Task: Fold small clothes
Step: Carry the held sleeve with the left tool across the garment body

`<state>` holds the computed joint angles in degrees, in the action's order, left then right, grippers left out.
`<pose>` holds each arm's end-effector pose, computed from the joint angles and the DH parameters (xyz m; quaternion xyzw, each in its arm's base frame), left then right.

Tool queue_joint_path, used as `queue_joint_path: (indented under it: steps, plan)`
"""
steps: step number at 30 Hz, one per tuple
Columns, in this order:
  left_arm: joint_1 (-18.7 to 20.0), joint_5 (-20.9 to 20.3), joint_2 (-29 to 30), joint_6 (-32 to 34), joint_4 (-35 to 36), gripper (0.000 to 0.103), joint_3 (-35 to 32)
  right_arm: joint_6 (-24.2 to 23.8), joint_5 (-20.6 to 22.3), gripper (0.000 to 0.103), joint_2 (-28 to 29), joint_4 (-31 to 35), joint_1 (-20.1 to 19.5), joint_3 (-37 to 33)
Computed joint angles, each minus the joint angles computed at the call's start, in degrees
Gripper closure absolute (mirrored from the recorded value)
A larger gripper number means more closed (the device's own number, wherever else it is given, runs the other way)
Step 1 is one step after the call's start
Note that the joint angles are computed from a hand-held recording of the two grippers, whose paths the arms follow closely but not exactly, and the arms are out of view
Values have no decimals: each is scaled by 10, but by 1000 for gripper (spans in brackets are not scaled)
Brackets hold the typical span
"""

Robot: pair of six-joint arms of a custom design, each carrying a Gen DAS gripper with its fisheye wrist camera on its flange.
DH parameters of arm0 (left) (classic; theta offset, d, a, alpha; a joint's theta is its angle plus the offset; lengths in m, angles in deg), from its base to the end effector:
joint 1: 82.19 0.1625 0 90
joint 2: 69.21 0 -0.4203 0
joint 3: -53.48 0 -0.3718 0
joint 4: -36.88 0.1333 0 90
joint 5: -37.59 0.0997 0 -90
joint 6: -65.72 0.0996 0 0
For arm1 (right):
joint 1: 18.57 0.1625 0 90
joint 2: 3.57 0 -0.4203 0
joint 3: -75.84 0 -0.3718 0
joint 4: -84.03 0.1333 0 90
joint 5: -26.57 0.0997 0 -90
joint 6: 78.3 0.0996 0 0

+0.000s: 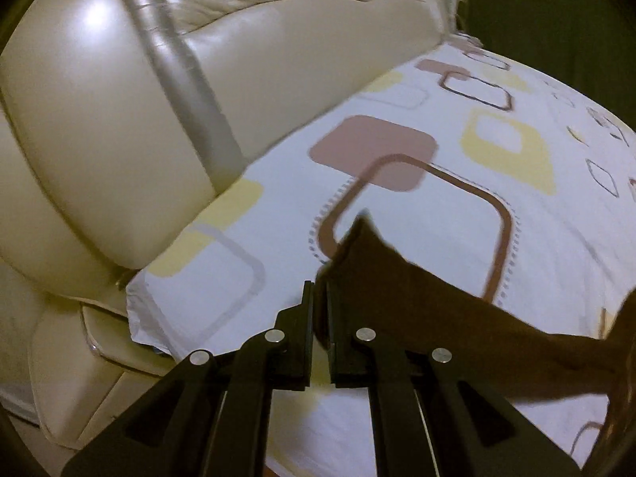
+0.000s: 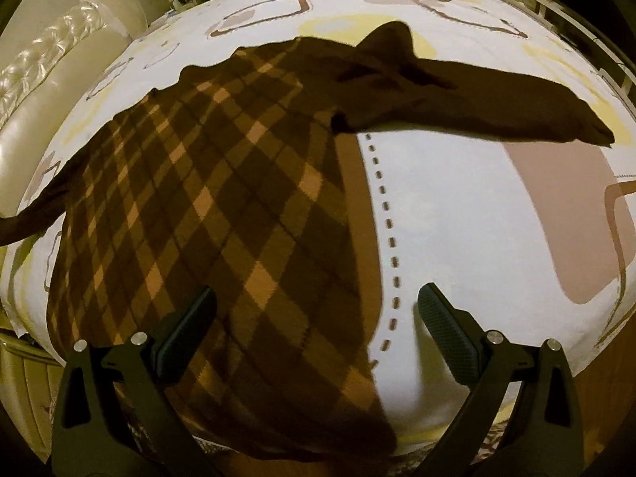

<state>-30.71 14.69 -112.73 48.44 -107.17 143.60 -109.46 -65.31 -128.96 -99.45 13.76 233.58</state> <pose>-0.2375 -0.6598 0.1563 0.1180 0.8240 -0.3059 0.4621 -0.1045 -0.2200 0.3454 -0.2055 -0.8361 0.3533 0.3659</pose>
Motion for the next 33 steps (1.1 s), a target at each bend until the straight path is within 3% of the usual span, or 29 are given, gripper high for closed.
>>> queue_joint_path:
  steps: [5, 9, 12, 13, 14, 16, 18, 20, 23, 26, 28, 31, 33]
  plan:
    - [25, 5, 8, -17, 7, 103, 2, 6, -53, 2, 73, -68, 41, 0]
    - [57, -100, -3, -8, 6, 103, 17, 17, -70, 2, 84, -64, 62, -8]
    - [64, -139, -10, 15, -38, 99, 41, 26, -90, 2, 92, -59, 96, -19]
    - [65, -155, -14, 22, -56, 90, 50, 26, -97, 2, 97, -64, 107, -22]
    - [68, -173, -19, 27, -69, 70, 58, 26, -100, 2, 100, -66, 116, -25]
    - [69, -185, -23, 39, -91, 49, 69, 30, -92, 2, 100, -46, 133, -38]
    - [67, -178, -23, 54, -109, 48, 78, 39, -76, 2, 100, 1, 151, -61]
    - [73, -195, -26, 51, -107, 46, 80, 49, -68, 2, 118, 43, 187, -94]
    - [82, -235, -32, 59, -117, 42, 86, 32, -61, 2, 191, 89, 272, -171]
    - [84, -257, -31, 97, -129, 39, 93, -23, -70, 2, 292, 132, 357, -272]
    - [80, -247, -24, 124, -141, 32, 97, -59, -99, 2, 378, 170, 408, -360]
    - [88, -255, -21, 129, -148, 32, 95, -112, -172, 2, 492, 189, 458, -470]
    - [96, -266, -18, 134, -167, 32, 92, -143, -219, 16, 556, 204, 478, -532]
